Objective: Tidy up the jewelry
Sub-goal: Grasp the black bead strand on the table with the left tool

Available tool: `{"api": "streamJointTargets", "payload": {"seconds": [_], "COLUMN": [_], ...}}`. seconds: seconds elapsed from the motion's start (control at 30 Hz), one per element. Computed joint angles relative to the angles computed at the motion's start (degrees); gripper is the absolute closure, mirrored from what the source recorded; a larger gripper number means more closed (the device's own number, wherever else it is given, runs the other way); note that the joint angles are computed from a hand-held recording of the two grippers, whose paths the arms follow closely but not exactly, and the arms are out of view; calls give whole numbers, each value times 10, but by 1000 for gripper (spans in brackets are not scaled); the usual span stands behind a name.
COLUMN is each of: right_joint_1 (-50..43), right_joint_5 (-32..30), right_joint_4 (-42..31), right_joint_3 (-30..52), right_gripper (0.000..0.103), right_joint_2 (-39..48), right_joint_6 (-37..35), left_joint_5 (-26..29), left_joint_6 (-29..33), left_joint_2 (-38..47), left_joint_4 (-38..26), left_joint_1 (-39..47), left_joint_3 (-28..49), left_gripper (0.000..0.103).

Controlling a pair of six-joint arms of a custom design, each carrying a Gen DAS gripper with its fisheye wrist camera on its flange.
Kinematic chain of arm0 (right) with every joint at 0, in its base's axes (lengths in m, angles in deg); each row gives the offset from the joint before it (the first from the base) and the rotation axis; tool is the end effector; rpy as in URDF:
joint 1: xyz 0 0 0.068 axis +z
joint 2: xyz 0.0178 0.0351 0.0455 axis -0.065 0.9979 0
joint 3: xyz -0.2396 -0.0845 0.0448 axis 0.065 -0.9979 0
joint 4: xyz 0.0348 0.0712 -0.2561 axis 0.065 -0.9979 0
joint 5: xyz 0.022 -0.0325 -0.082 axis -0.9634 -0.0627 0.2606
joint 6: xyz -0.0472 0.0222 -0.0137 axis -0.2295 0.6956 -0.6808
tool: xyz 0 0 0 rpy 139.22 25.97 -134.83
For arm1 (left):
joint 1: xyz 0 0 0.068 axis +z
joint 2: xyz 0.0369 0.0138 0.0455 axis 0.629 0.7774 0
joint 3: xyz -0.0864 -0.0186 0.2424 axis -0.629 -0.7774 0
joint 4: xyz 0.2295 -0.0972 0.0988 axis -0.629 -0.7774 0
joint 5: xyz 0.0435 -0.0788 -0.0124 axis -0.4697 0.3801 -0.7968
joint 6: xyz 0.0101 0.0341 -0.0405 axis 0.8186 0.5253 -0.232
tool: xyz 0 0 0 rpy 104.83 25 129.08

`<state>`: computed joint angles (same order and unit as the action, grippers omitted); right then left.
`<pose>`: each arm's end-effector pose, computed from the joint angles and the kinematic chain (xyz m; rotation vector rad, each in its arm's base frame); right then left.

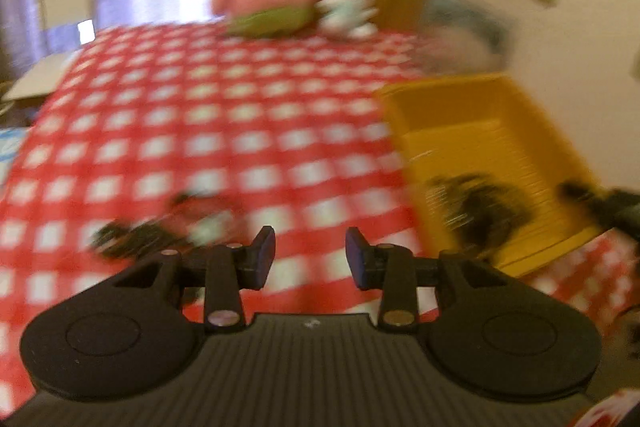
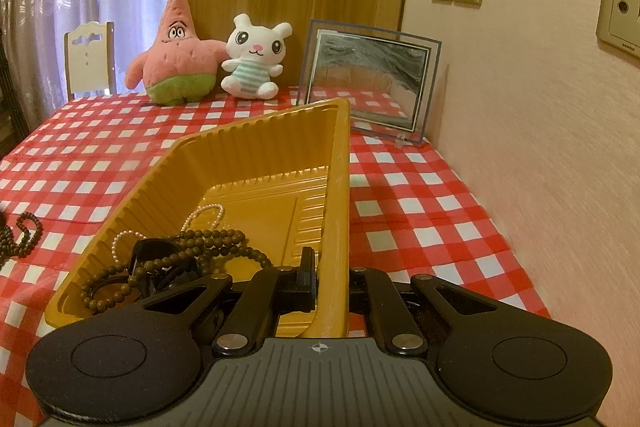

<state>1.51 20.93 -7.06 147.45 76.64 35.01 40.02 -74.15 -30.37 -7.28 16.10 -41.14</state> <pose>0.3391 0.0458 0.2445 -0.7440 2.1092 0.3210 0.1571 -0.0485 0.2602 -0.6336 2.3036 0.0662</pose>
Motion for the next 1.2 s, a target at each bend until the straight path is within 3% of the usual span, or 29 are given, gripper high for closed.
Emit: {"api": "streamJointTargets", "payload": {"seconds": [0.1,0.23,0.5,0.6,0.83,0.93,1.0,1.2], "right_joint_1": [-1,-2,1,1,-1,0,0,-1], "right_joint_5": [0,-2,5,6,7,9,8,8], "right_joint_4": [0,-1,-4,-5,-9,-10,-10,-11], "right_joint_3": [0,-1,-1,0,-1,1,1,1], "right_gripper": [98,98,98,98,98,98,98,98], "right_joint_2": [1,1,1,2,2,5,5,6], "right_joint_6": [-3,-9,-13,-14,-17,-16,-16,-15], "left_joint_5": [-22,2,31,37,-6,-31,-28,17], "left_joint_6": [-4,5,44,25,-19,-30,-31,-2], "left_joint_2": [-26,-59,5,50,149,170,154,94], "left_joint_4": [-55,-66,21,48,70,64,69,49], "left_joint_1": [15,82,160,177,179,160,157,176], "left_joint_3": [-27,-51,-51,-45,-26,-22,-31,-47], "left_gripper": [68,68,63,63,64,71,91,96]}}
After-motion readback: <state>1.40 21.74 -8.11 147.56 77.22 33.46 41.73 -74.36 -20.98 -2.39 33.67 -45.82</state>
